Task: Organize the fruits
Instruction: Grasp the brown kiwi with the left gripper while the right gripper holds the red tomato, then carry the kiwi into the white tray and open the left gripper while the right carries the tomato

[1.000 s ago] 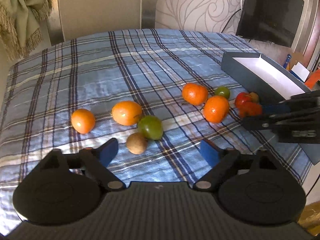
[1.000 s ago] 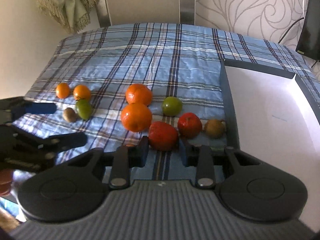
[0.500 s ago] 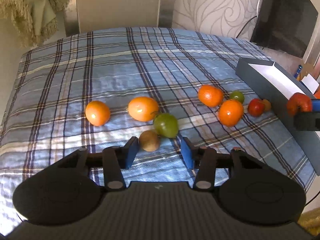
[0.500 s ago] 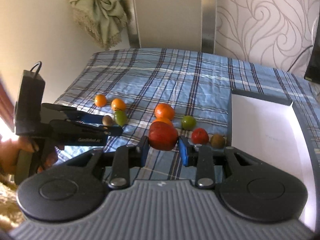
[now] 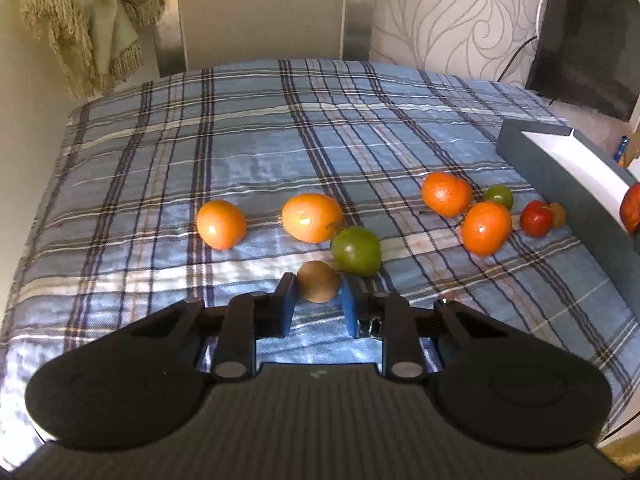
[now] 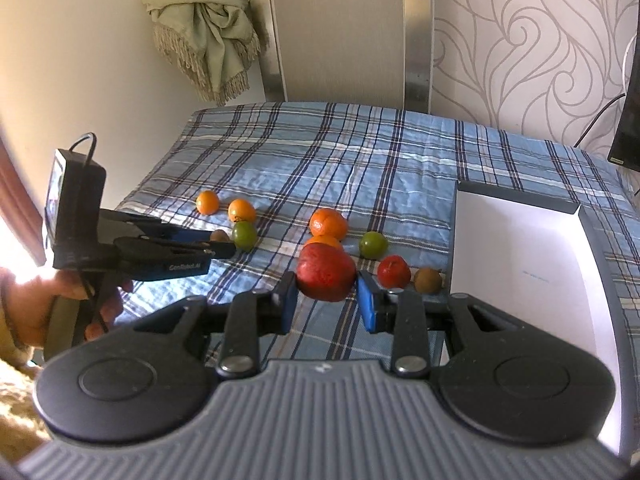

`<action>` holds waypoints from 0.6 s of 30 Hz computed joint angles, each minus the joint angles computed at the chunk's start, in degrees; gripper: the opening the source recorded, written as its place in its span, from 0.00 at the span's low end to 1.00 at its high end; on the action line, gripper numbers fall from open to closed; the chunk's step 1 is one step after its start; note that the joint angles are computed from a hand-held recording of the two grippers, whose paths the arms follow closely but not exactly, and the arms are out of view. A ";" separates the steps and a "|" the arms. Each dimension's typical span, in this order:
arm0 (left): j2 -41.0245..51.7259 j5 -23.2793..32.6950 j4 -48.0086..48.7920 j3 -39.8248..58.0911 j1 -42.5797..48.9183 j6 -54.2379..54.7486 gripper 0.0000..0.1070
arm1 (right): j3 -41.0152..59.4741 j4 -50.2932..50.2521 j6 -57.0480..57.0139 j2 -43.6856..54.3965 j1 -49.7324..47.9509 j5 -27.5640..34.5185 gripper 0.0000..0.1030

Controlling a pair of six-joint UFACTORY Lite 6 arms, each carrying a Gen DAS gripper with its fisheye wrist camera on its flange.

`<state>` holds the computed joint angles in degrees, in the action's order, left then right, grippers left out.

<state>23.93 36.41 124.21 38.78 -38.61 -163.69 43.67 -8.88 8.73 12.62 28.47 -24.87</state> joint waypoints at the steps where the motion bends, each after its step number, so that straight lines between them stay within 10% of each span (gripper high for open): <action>1: -0.05 0.17 -1.61 0.09 -0.62 1.09 0.27 | -0.17 -0.48 0.31 -0.14 -0.16 -0.12 0.34; 18: -6.41 -0.01 -17.89 2.43 -8.80 13.24 0.27 | -2.71 -12.64 8.82 -1.48 -4.72 -3.84 0.34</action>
